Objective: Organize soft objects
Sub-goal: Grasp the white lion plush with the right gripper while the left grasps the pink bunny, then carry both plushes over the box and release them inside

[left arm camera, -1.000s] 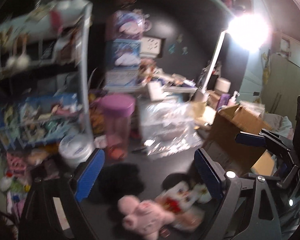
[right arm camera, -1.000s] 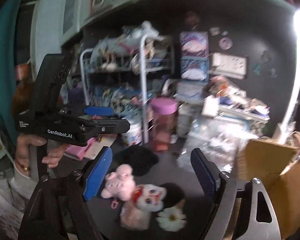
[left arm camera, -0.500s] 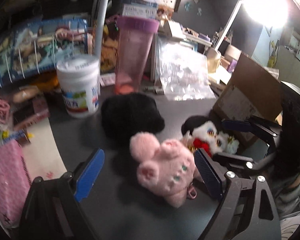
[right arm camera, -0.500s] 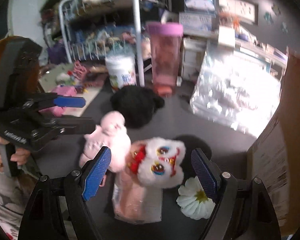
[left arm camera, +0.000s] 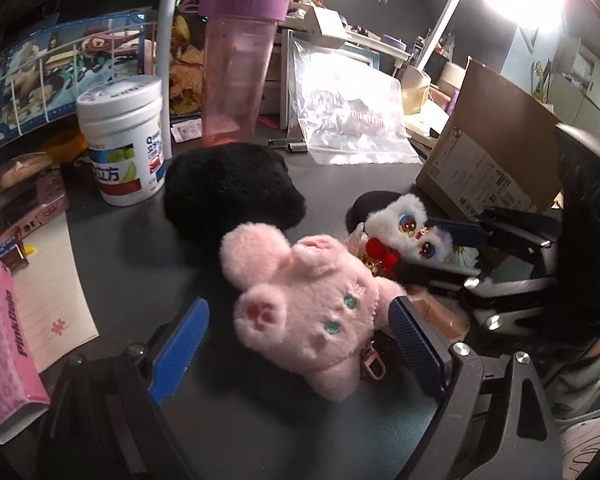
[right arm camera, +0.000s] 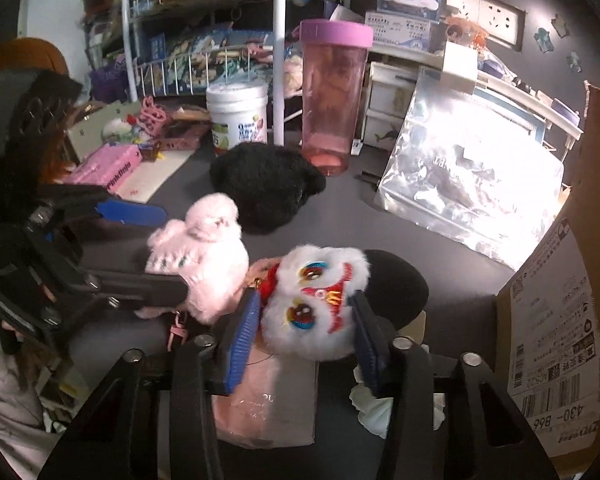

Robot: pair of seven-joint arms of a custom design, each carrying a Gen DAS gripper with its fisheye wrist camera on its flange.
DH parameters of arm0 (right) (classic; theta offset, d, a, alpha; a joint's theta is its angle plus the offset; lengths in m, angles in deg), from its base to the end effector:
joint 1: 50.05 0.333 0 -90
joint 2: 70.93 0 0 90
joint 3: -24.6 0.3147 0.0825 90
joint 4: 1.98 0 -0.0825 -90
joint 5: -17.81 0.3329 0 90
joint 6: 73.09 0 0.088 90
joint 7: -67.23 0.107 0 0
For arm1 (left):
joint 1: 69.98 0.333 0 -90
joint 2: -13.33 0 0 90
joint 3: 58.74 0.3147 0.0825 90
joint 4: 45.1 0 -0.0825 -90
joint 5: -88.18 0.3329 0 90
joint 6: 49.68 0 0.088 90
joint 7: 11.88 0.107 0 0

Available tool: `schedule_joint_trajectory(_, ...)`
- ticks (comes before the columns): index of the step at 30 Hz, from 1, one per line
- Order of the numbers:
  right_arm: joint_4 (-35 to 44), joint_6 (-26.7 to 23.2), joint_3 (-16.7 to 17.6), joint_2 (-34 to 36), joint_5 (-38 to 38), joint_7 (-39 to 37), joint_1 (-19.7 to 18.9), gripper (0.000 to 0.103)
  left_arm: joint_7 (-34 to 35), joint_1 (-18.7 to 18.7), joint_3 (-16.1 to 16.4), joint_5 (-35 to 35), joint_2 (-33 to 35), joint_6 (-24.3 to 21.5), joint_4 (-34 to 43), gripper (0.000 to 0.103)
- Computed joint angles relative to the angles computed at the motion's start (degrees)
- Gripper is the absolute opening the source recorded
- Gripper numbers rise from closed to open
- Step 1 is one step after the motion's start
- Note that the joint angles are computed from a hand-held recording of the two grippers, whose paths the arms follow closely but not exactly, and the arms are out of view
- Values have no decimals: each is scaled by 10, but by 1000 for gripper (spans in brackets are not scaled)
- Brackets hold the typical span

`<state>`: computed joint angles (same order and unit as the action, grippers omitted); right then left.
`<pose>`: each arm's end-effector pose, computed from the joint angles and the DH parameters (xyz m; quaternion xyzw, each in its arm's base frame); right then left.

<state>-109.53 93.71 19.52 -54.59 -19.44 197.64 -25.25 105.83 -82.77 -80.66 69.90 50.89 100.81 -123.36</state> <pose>0.5694 0.2493 0.4655 -0.7207 0.5704 -0.2743 0.2830 0.6391 -0.3373 0.4437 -0.3874 0.8435 -0.3696 0.0423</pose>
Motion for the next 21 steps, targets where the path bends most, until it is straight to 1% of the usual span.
schedule_joint_trajectory(1,-4,8,-6,-4,-8,11,3,29,-5,-6,5,6,4,0,5,90)
schedule_joint_trajectory(3,-7,7,-6,-7,-11,12,2,28,-13,-16,13,19,7,1,9,90)
schedule_joint_trajectory(4,-7,3,1,-7,-2,1,-4,28,-15,-18,14,23,10,0,12,90)
schedule_joint_trajectory(5,-6,-6,9,-7,11,-15,-9,29,-17,-20,15,28,11,0,13,90)
schedule_joint_trajectory(6,-5,-7,6,-6,6,-10,-6,31,-18,-22,16,33,11,1,13,90)
schedule_joint_trajectory(7,-5,-6,-1,-6,-5,5,1,40,-20,-25,18,38,12,3,13,90)
schedule_joint_trajectory(8,-4,-6,-4,-6,-11,12,3,54,-22,-29,22,45,13,5,13,89)
schedule_joint_trajectory(9,-3,-5,-10,-5,-26,25,8,55,-21,-29,21,49,12,10,10,84)
schedule_joint_trajectory(10,-1,-9,-13,-4,-37,32,11,56,-22,-30,22,53,13,10,10,71)
schedule_joint_trajectory(12,2,-11,2,0,-21,12,-1,56,-30,-37,32,68,9,19,3,64)
schedule_joint_trajectory(13,3,-9,7,2,-11,2,-6,56,-30,-36,31,71,8,20,2,62)
schedule_joint_trajectory(15,10,-18,11,7,1,-11,-7,56,-29,-28,26,70,7,19,-1,60)
schedule_joint_trajectory(21,34,-42,-3,25,-17,2,12,55,-32,-9,18,58,-7,32,-27,60)
